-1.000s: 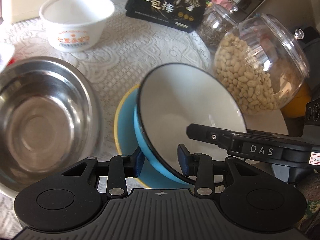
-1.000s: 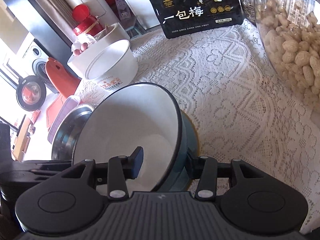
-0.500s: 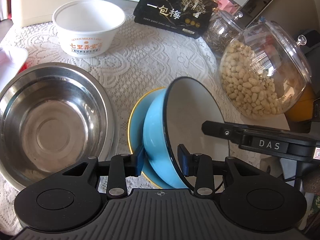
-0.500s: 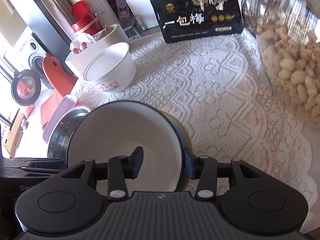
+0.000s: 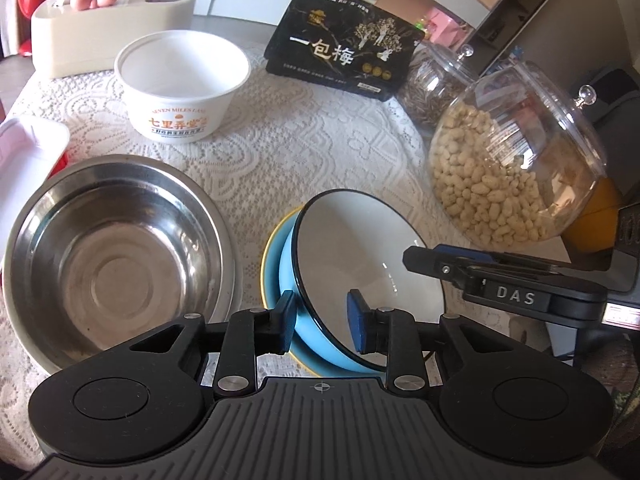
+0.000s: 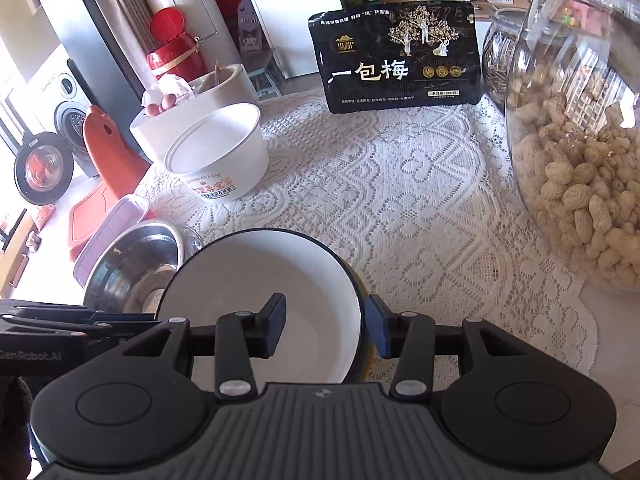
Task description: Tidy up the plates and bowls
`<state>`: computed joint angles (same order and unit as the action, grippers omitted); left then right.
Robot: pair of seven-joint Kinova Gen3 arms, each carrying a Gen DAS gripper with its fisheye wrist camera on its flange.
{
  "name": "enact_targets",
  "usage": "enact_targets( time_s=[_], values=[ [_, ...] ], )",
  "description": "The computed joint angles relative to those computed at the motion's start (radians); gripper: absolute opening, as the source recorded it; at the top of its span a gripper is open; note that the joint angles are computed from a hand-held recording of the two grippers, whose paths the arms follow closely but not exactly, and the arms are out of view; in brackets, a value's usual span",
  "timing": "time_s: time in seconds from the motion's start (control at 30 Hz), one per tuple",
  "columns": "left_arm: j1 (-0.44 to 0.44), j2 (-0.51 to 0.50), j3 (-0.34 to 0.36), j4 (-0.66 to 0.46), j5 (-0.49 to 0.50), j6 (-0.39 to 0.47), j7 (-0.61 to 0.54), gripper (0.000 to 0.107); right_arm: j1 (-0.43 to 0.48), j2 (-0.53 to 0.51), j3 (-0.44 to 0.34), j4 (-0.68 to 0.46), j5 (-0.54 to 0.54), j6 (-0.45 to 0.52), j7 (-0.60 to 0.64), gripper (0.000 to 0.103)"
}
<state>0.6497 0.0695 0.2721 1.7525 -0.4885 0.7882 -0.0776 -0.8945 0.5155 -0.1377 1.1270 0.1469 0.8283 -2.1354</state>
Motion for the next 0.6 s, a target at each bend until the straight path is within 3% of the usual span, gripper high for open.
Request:
enact_targets(
  time_s=[0.2, 0.37, 0.43, 0.53, 0.6],
  values=[
    [-0.035, -0.038, -0.008, 0.055, 0.068, -0.079, -0.040, 0.028, -0.020, -0.003, 0.010, 0.000, 0.027, 0.000, -0.006, 0.045],
    [-0.064, -0.088, 0.021, 0.104, -0.006, -0.117, 0.059, 0.026, -0.036, -0.027, 0.021, 0.038, 0.061, -0.051, -0.021, 0.046],
    [-0.087, -0.101, 0.025, 0.116, 0.017, -0.145, 0.042, 0.026, -0.064, -0.029, 0.043, 0.043, 0.107, -0.058, -0.048, 0.046],
    [-0.103, -0.083, 0.040, 0.100, 0.031, -0.125, 0.024, 0.025, -0.095, -0.016, 0.068, 0.028, 0.170, -0.039, -0.087, 0.045],
    [-0.105, -0.067, 0.035, 0.096, 0.056, -0.133, 0.002, 0.024, -0.074, 0.000, 0.052, 0.010, 0.155, -0.029, -0.083, 0.045]
  ],
)
